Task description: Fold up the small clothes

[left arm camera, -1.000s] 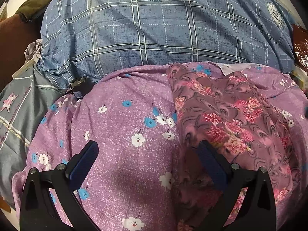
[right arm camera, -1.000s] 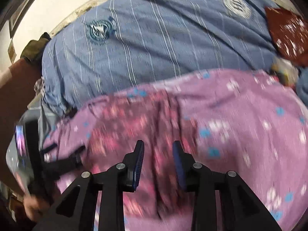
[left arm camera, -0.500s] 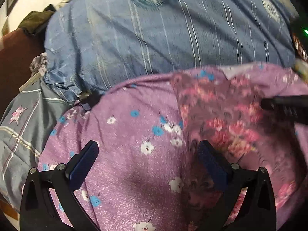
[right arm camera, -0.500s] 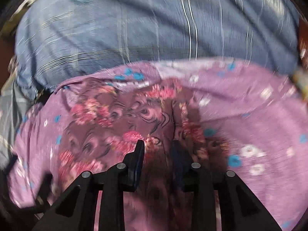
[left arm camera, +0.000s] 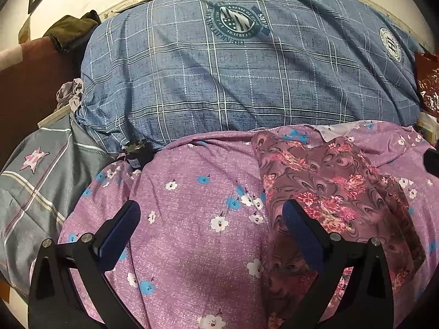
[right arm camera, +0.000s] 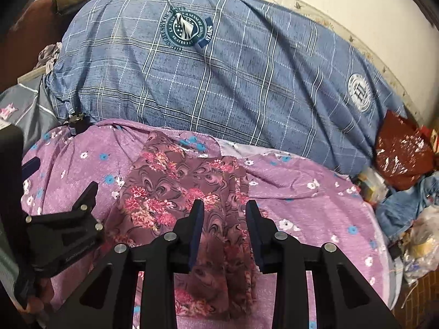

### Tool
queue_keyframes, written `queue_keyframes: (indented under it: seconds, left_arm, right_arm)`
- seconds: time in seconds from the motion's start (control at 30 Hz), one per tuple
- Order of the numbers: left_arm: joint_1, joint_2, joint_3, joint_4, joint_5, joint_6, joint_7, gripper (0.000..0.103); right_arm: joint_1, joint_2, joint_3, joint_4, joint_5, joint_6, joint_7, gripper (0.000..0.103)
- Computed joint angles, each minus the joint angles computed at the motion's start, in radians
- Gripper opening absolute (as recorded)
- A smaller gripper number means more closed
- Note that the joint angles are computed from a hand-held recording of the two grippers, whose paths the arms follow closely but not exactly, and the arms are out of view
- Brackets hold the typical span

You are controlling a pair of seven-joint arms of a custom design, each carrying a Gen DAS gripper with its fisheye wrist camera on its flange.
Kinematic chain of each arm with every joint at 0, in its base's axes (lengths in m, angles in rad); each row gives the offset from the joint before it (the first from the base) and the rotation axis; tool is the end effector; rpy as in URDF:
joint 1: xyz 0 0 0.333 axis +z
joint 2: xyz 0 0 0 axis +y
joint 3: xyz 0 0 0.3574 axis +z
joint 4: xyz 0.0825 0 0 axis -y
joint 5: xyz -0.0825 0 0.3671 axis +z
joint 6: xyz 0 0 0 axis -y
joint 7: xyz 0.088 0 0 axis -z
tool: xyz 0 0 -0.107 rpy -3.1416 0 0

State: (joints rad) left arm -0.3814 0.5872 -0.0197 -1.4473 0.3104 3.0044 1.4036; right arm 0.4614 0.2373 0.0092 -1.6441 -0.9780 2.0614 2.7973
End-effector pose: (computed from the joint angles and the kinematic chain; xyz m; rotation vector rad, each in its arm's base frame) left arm 0.7005 -0.3164 0.5037 -1.1874 2.0253 -0.9651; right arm 0.6012 0.2558 0.5600 -1.5213 2.1650 -1.2537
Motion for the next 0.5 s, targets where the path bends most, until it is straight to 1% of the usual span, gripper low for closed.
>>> queue_keyframes:
  seconds: [0.03, 0.17, 0.27, 0.33, 0.5]
  left_arm:
    - [0.003, 0.001, -0.002, 0.003, -0.004, -0.002, -0.002, 0.103]
    - [0.012, 0.006, -0.008, 0.014, -0.02, -0.005, -0.008, 0.103]
    - [0.022, 0.013, -0.019, 0.028, -0.033, -0.021, -0.007, 0.103]
    - [0.028, 0.016, -0.026, 0.033, -0.04, -0.027, -0.003, 0.103]
    - [0.022, 0.017, -0.017, 0.036, -0.038, -0.024, -0.013, 0.103]
  right_arm:
    - [0.007, 0.004, 0.0, 0.009, -0.011, -0.018, -0.003, 0.033]
    - [0.019, 0.011, 0.0, 0.026, -0.029, -0.041, 0.002, 0.033]
    - [0.025, 0.018, 0.0, 0.041, -0.033, -0.059, -0.006, 0.033]
    - [0.026, 0.02, -0.001, 0.045, -0.033, -0.058, -0.008, 0.033]
    - [0.028, 0.022, -0.003, 0.045, -0.027, -0.061, -0.004, 0.033]
